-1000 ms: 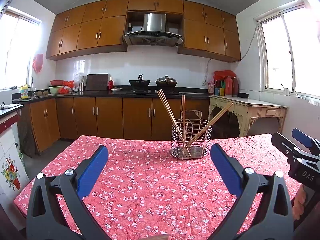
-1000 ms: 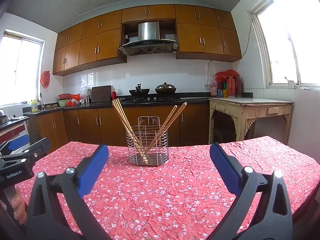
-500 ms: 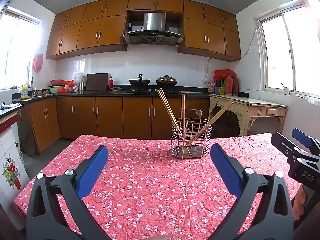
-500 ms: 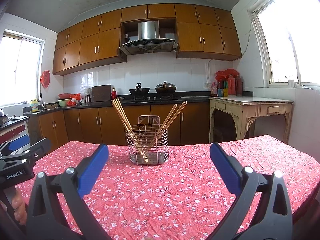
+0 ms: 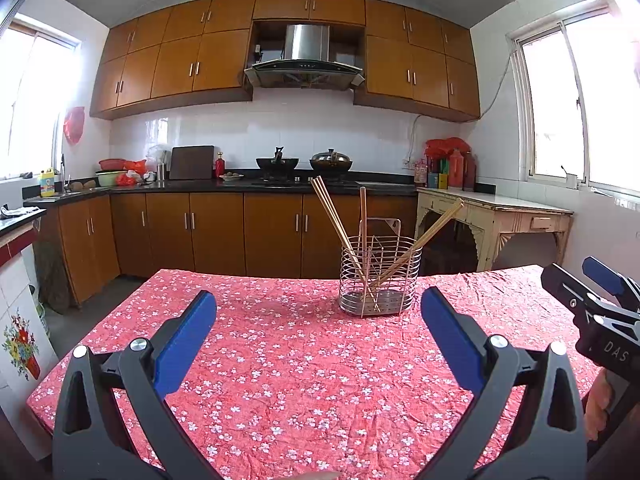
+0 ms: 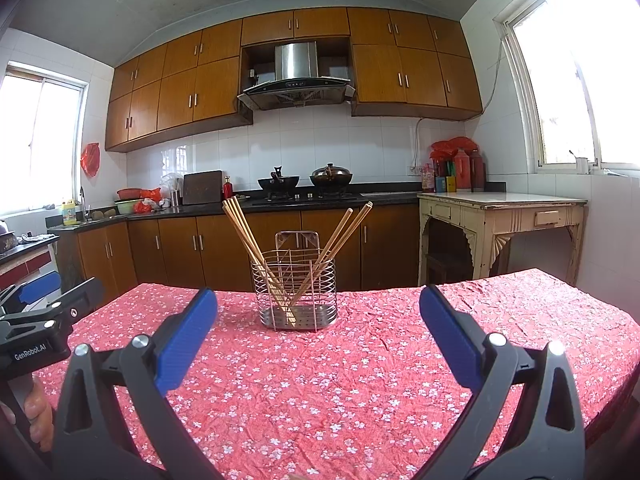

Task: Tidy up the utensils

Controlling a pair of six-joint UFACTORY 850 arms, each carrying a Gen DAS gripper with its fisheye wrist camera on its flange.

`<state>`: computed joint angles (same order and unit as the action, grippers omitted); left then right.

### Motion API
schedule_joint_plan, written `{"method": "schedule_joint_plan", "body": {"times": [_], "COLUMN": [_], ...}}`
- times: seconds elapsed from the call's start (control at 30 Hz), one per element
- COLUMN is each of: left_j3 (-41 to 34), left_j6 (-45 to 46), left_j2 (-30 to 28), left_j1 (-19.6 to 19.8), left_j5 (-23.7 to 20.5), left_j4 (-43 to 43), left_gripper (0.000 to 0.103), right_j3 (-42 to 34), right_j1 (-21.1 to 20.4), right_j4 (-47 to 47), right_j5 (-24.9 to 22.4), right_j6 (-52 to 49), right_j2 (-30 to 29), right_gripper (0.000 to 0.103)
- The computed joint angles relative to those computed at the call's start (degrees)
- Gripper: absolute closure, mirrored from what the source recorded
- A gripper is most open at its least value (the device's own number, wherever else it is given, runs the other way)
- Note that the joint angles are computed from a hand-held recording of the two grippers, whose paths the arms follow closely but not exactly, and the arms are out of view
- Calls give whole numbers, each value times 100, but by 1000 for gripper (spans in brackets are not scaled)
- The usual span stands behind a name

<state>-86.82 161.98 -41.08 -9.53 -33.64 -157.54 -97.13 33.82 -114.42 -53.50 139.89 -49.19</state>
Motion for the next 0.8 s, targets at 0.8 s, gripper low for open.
{"method": "schedule_joint_plan", "body": {"times": [0.8], "left_j3": [-39], "left_j6": [-117], "left_j2": [1], "left_j1": [-20], "left_j5": [67], "left_j4": [89], "left_gripper": [2], "right_j3": [-20], "right_j1": [7], "right_j4": [14], "right_j5": [-5], "right_j6": [-12], "right_j2": [-10], "right_gripper": [4]}}
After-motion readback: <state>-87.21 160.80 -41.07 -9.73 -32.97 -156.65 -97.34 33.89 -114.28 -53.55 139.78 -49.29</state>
